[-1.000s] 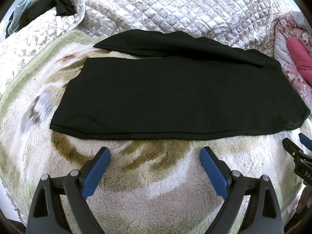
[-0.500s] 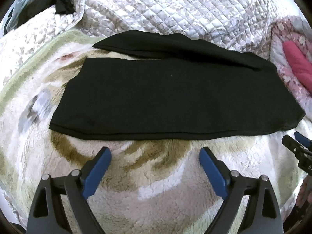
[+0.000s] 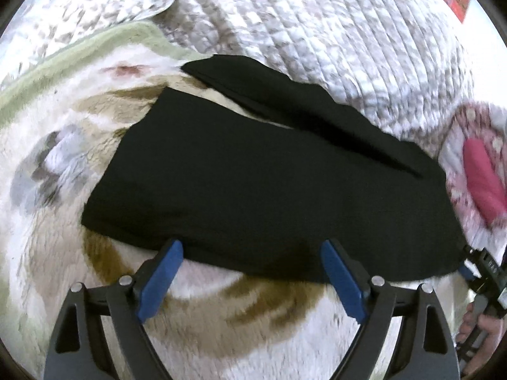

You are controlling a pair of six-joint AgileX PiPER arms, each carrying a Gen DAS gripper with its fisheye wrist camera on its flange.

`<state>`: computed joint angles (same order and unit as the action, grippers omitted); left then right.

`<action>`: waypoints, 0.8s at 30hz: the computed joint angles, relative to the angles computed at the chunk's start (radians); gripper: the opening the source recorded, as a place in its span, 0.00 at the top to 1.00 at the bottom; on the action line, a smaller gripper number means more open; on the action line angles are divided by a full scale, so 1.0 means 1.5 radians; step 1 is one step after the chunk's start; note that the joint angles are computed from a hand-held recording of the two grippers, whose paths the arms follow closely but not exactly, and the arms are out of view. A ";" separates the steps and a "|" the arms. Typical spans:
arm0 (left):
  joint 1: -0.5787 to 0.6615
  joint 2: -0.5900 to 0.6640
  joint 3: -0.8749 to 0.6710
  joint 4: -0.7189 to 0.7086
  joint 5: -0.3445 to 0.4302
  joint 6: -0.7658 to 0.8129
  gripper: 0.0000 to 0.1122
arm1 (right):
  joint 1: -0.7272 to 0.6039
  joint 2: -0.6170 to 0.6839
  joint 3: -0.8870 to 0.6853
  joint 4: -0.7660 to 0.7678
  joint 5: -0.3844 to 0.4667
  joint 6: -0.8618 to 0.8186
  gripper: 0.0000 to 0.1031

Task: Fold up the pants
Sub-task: 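Close the right gripper on the pants waistband while the left gripper grasps the leg hem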

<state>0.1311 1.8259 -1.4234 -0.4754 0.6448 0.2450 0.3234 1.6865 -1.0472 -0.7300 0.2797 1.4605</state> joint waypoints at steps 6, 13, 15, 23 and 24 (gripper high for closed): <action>0.002 0.032 -0.035 0.020 -0.022 -0.039 0.28 | -0.028 0.021 -0.028 -0.084 -0.019 0.095 0.24; 0.001 0.061 -0.077 0.120 -0.019 -0.136 0.85 | -0.092 0.015 -0.015 -0.004 -0.039 0.078 0.86; 0.009 0.063 -0.082 0.124 -0.014 -0.142 0.94 | -0.095 0.009 -0.012 0.008 -0.043 0.066 0.91; 0.031 -0.010 -0.056 0.081 0.000 -0.086 0.97 | -0.087 -0.084 0.044 0.018 -0.057 0.050 0.95; 0.038 -0.026 -0.046 0.071 0.006 -0.073 0.97 | -0.081 -0.109 0.060 0.035 -0.049 0.031 0.95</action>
